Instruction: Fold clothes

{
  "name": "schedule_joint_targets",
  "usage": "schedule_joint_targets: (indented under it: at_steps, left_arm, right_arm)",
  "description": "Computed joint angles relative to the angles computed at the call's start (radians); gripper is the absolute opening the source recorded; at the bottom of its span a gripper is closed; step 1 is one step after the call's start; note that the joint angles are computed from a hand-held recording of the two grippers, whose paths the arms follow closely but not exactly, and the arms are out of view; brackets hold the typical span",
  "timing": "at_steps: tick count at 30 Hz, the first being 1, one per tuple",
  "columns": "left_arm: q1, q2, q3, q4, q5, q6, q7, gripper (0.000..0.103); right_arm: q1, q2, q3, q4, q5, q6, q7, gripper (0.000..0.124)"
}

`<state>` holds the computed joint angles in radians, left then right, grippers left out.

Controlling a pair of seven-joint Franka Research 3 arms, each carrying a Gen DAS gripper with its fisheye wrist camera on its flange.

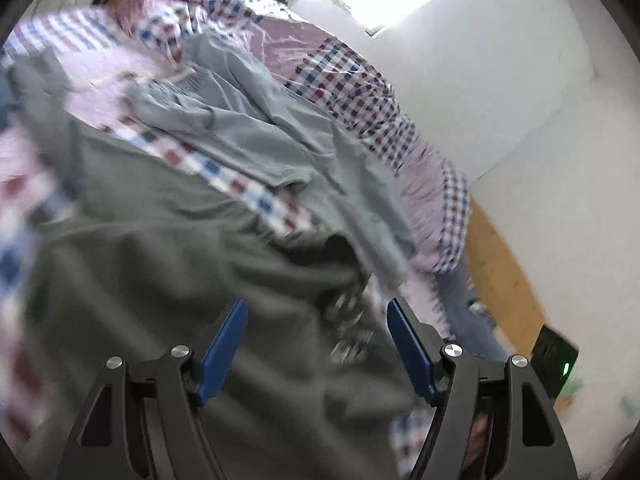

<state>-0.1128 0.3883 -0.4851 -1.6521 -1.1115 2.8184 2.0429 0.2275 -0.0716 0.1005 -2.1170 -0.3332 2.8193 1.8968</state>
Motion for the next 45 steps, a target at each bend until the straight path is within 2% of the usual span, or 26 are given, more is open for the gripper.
schedule_joint_targets:
  at_steps: [2, 3, 6, 8, 9, 10, 12, 14, 17, 19, 20, 21, 22, 24, 27, 30, 32, 34, 36, 40, 43, 45]
  left_arm:
    - [-0.012, 0.117, 0.015, 0.134, 0.041, -0.059, -0.066, 0.076]
    - [-0.016, 0.168, 0.019, 0.194, 0.072, -0.077, -0.100, 0.076]
    - [-0.023, 0.271, 0.010, 0.301, 0.140, -0.053, -0.122, 0.076]
    - [-0.064, 0.300, 0.062, 0.342, 0.250, -0.044, -0.212, 0.076]
    - [-0.073, 0.311, 0.072, 0.361, 0.298, -0.051, -0.224, 0.076]
    - [-0.100, 0.314, 0.107, 0.377, 0.376, -0.052, -0.243, 0.076]
    - [-0.141, 0.314, 0.163, 0.386, 0.506, -0.035, -0.257, 0.076]
    - [-0.162, 0.311, 0.193, 0.384, 0.608, -0.014, -0.242, 0.076]
    - [-0.147, 0.314, 0.178, 0.377, 0.708, 0.001, -0.170, 0.076]
    - [-0.163, 0.319, 0.204, 0.383, 0.793, -0.001, -0.170, 0.076]
    - [-0.156, 0.325, 0.192, 0.386, 0.819, 0.000, -0.147, 0.076]
    - [-0.149, 0.329, 0.180, 0.385, 0.841, 0.005, -0.132, 0.076]
    - [-0.139, 0.336, 0.163, 0.388, 0.859, 0.001, -0.115, 0.076]
    - [-0.125, 0.349, 0.135, 0.397, 0.894, -0.006, -0.094, 0.076]
    - [-0.084, 0.344, 0.063, 0.357, 0.929, 0.059, -0.038, 0.076]
    - [-0.034, 0.328, -0.020, 0.277, 0.980, 0.202, 0.046, 0.076]
    - [0.041, 0.336, -0.130, 0.231, 1.007, 0.282, 0.118, 0.076]
    - [0.139, 0.368, -0.271, 0.197, 1.037, 0.335, 0.182, 0.076]
    - [0.182, 0.382, -0.334, 0.176, 1.075, 0.368, 0.198, 0.076]
    - [0.226, 0.374, -0.391, 0.109, 1.187, 0.444, 0.232, 0.076]
    - [0.176, 0.324, -0.316, 0.048, 1.292, 0.515, 0.270, 0.076]
    - [0.137, 0.301, -0.262, 0.029, 1.352, 0.511, 0.291, 0.076]
  right_arm:
    - [0.018, 0.074, -0.001, 0.099, 0.009, -0.038, -0.143, 0.047]
    - [0.031, 0.115, -0.003, 0.155, -0.048, -0.070, -0.175, 0.047]
    - [0.088, 0.216, -0.033, 0.288, -0.198, -0.149, -0.230, 0.047]
    - [0.117, 0.271, -0.052, 0.351, -0.223, -0.168, -0.296, 0.047]
    - [0.128, 0.304, -0.060, 0.389, -0.221, -0.181, -0.337, 0.047]
    - [0.136, 0.339, -0.065, 0.431, -0.208, -0.199, -0.386, 0.047]
    - [0.149, 0.411, -0.073, 0.519, -0.177, -0.244, -0.485, 0.047]
    - [0.166, 0.479, -0.088, 0.604, -0.167, -0.297, -0.574, 0.047]
    - [0.188, 0.552, -0.111, 0.698, -0.145, -0.356, -0.690, 0.046]
    - [0.198, 0.587, -0.125, 0.746, -0.121, -0.391, -0.752, 0.045]
    - [0.202, 0.607, -0.132, 0.778, -0.107, -0.421, -0.776, 0.043]
    - [0.206, 0.628, -0.138, 0.812, -0.095, -0.452, -0.799, 0.027]
    - [0.206, 0.645, -0.143, 0.843, -0.074, -0.478, -0.808, 0.004]
    - [0.191, 0.662, -0.141, 0.892, -0.007, -0.514, -0.807, 0.004]
    - [0.150, 0.650, -0.123, 0.915, 0.114, -0.515, -0.792, 0.004]
    - [0.120, 0.613, -0.100, 0.893, 0.213, -0.501, -0.791, 0.004]
    - [0.106, 0.565, -0.081, 0.836, 0.266, -0.475, -0.814, 0.004]
    - [0.105, 0.525, -0.069, 0.785, 0.296, -0.458, -0.838, 0.004]
    - [0.114, 0.485, -0.067, 0.729, 0.302, -0.438, -0.850, 0.004]
    - [0.126, 0.430, -0.059, 0.645, 0.302, -0.438, -0.881, 0.004]
    - [0.132, 0.409, -0.058, 0.609, 0.292, -0.455, -0.896, 0.004]
    - [0.134, 0.395, -0.059, 0.587, 0.285, -0.455, -0.899, 0.004]
